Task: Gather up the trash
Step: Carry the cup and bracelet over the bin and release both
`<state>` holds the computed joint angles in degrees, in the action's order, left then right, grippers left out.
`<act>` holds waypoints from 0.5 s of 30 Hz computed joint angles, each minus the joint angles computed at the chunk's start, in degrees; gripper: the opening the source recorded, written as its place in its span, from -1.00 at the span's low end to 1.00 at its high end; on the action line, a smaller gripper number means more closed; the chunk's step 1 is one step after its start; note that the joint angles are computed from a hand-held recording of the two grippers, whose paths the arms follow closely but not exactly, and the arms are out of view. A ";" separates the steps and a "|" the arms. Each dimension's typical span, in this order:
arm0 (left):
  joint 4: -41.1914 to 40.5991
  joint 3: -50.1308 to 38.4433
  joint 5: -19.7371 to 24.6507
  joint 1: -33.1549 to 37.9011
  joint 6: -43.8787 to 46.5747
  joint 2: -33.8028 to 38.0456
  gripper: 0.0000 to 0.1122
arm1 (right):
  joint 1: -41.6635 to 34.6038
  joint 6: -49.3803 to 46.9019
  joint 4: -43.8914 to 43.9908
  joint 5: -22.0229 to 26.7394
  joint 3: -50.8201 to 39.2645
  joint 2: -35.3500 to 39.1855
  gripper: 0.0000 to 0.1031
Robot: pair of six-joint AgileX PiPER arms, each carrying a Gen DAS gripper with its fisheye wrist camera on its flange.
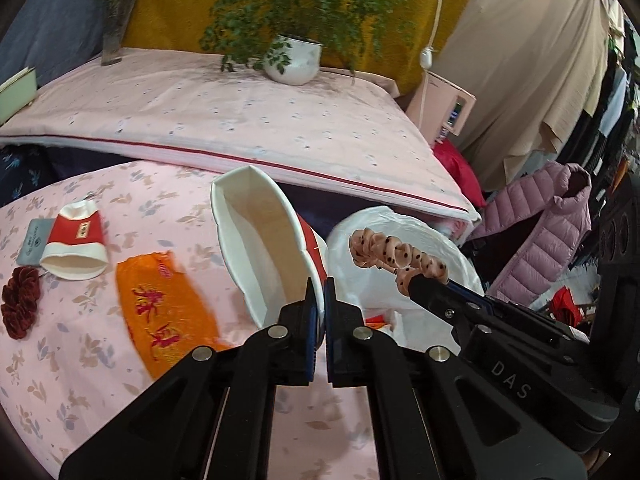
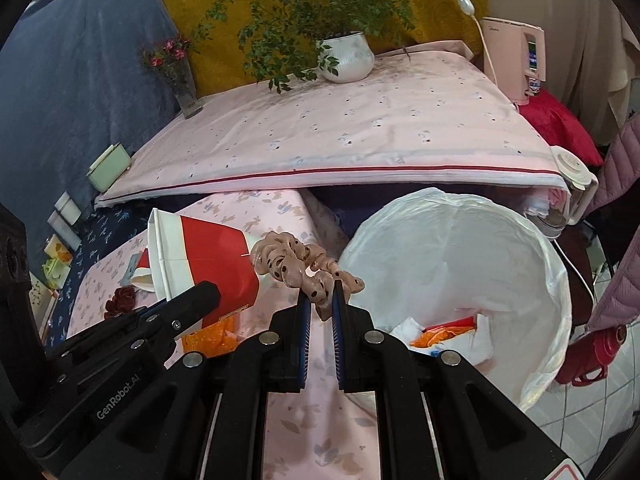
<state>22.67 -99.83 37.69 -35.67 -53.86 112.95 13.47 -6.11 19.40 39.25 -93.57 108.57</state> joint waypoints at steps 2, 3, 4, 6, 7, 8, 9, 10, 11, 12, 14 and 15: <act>-0.65 -3.83 1.58 -1.09 1.33 2.03 -0.95 | -1.74 -0.80 0.77 -0.20 1.16 -0.77 -0.81; -1.09 -5.85 2.36 -1.65 2.05 3.13 -0.95 | -2.47 -1.07 1.04 -0.34 1.68 -1.11 -0.81; -1.80 -8.03 3.15 -2.06 3.14 4.30 -0.95 | -3.32 -1.40 1.33 -0.49 2.24 -1.48 -0.81; -3.16 -12.29 4.78 -2.75 5.24 6.55 -0.95 | -4.85 -2.03 1.95 -0.68 3.12 -2.05 -0.81; -3.65 -14.25 5.52 -3.09 6.11 7.61 -0.95 | -5.71 -2.40 2.35 -0.70 3.44 -2.24 -0.81; -4.10 -16.64 6.42 -3.52 6.96 8.88 -0.95 | -6.47 -2.76 2.73 -0.74 3.71 -2.38 -0.81; -4.95 -18.91 7.23 -3.79 8.07 10.11 -0.95 | -7.34 -3.08 3.09 -0.78 4.07 -2.55 -0.81; -5.53 -21.18 8.17 -4.03 8.80 11.34 -0.95 | -8.06 -3.58 3.57 -0.96 4.69 -2.85 -0.81; -6.03 -23.34 9.10 -4.22 9.43 12.53 -0.95 | -8.75 -3.94 3.98 -1.02 5.05 -3.02 -0.81; -6.60 -25.20 9.81 -4.40 10.14 13.58 -0.95 | -9.51 -4.38 4.45 -1.05 5.39 -3.15 -0.81; -7.69 -29.04 11.29 -4.73 11.33 15.64 -0.95 | -10.60 -4.98 5.03 -1.10 5.79 -3.30 -0.81; -8.44 -30.97 11.97 -4.85 12.04 16.66 -0.94 | -11.09 -5.32 5.35 -1.11 5.97 -3.32 -0.81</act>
<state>14.23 -130.80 49.66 -40.52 -41.83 129.61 2.37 -11.44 24.76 38.14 -87.60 105.25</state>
